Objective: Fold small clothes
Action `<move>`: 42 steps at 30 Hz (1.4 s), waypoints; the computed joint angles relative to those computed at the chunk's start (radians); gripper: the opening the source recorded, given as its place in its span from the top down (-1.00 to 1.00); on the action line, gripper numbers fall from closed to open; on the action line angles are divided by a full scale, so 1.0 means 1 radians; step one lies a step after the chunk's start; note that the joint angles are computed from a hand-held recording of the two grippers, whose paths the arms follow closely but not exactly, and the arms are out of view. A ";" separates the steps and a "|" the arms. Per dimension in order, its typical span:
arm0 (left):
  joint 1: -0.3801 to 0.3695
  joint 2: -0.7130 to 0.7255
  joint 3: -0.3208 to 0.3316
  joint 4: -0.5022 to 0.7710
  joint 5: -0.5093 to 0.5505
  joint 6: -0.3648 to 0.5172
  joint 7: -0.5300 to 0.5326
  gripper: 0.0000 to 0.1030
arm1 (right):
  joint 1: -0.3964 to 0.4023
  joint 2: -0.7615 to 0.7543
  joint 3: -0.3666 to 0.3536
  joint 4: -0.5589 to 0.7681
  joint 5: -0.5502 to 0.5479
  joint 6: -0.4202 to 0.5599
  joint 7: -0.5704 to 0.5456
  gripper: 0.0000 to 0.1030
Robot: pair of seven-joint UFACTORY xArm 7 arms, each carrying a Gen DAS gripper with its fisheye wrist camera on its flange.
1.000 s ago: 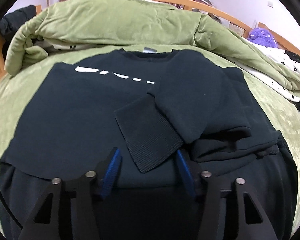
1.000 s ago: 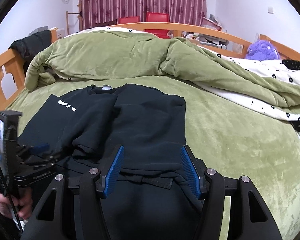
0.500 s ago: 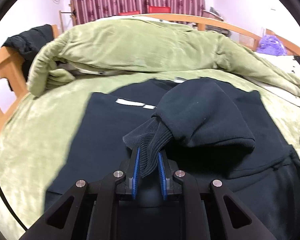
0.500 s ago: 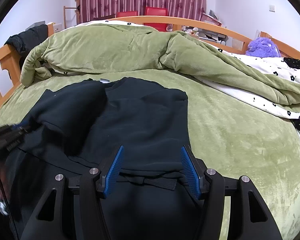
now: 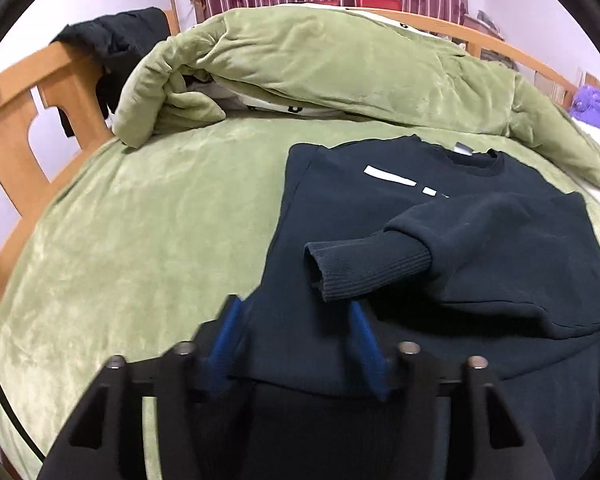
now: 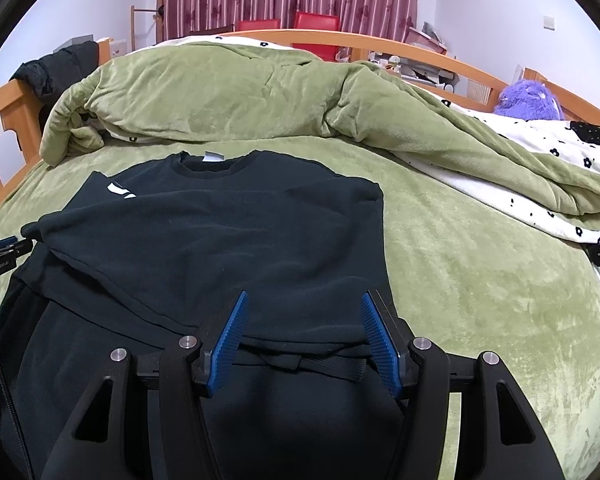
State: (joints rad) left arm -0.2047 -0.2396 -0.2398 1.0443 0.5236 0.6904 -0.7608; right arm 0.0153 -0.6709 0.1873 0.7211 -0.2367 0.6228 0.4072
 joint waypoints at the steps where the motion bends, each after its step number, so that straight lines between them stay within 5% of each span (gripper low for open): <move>1: -0.003 -0.009 0.001 -0.009 -0.003 -0.006 0.004 -0.07 | -0.001 -0.001 0.002 -0.001 -0.003 0.000 0.001 -0.12; 10: 0.036 -0.057 -0.024 -0.032 0.027 -0.048 -0.060 -0.07 | 0.001 0.006 0.004 -0.001 -0.011 0.004 0.005 -0.12; 25: 0.047 -0.038 -0.018 -0.023 -0.067 -0.135 -0.052 -0.07 | 0.007 -0.019 0.022 -0.007 -0.023 0.006 0.004 -0.12; 42: -0.058 0.136 0.045 0.043 -0.148 -0.054 0.059 0.11 | 0.003 0.036 0.008 -0.008 -0.036 0.016 0.007 -0.12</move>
